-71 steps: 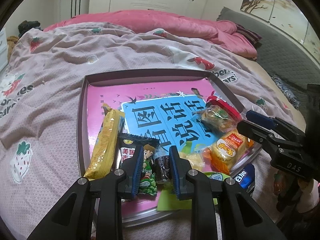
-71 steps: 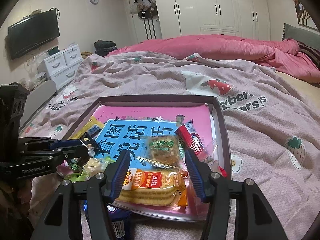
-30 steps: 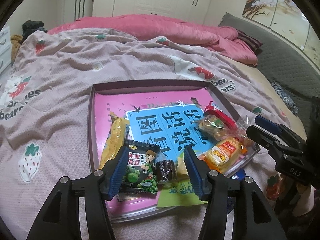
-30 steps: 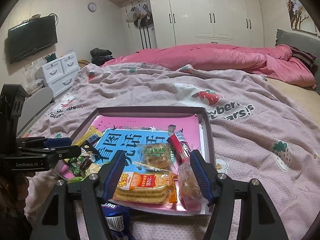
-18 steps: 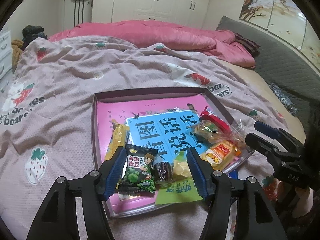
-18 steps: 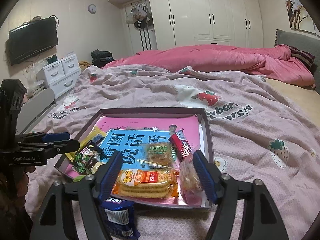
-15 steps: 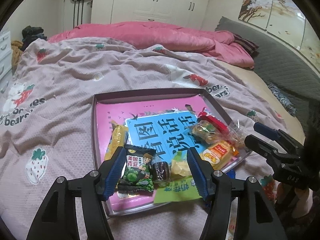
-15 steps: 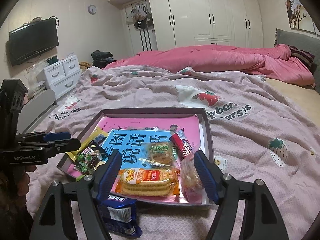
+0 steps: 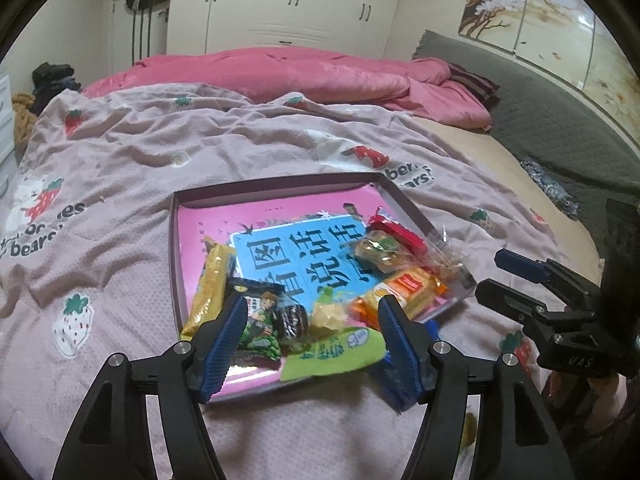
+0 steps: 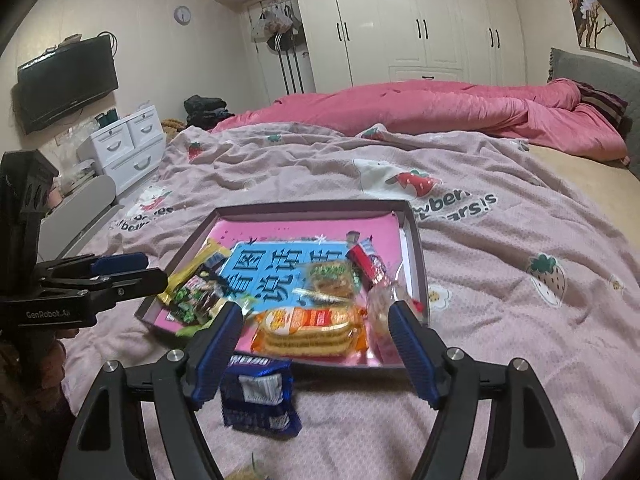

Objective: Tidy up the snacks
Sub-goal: 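Withdraw both open tools toward the blue Oreo pack and yellow cake pack, then grasp the blue Oreo pack with the left tool while the right tool grasps the yellow cake pack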

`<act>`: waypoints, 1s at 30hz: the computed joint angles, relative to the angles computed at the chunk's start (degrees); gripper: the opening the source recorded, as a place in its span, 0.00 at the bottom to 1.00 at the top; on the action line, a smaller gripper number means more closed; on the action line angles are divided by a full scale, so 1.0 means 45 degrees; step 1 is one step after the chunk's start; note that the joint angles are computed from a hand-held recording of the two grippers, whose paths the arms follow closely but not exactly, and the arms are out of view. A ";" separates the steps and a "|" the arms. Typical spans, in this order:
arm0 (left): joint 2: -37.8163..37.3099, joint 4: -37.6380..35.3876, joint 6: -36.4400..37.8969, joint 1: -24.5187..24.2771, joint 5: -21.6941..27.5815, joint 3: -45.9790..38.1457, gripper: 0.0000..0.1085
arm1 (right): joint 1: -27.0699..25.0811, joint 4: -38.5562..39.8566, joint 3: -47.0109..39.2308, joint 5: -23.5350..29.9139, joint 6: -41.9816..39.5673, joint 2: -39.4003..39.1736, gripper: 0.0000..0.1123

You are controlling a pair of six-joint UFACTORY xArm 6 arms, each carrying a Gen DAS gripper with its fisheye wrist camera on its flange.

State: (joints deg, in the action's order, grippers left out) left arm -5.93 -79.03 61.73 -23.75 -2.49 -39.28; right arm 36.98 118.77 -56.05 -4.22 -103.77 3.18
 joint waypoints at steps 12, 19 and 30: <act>-0.0819 0.2419 -0.2404 -0.0525 -0.0069 0.1128 0.64 | 0.0936 -0.5894 0.2444 -0.0073 0.6217 -0.1321 0.67; -0.1106 0.3694 -0.3789 -0.0642 0.0370 0.1597 0.64 | 0.1185 -1.0666 0.4098 0.0210 1.0852 -0.2157 0.67; -0.0579 0.5111 -0.5093 -0.0822 0.1462 0.1517 0.64 | 0.0782 -1.7762 0.5498 0.1788 1.5983 -0.2345 0.67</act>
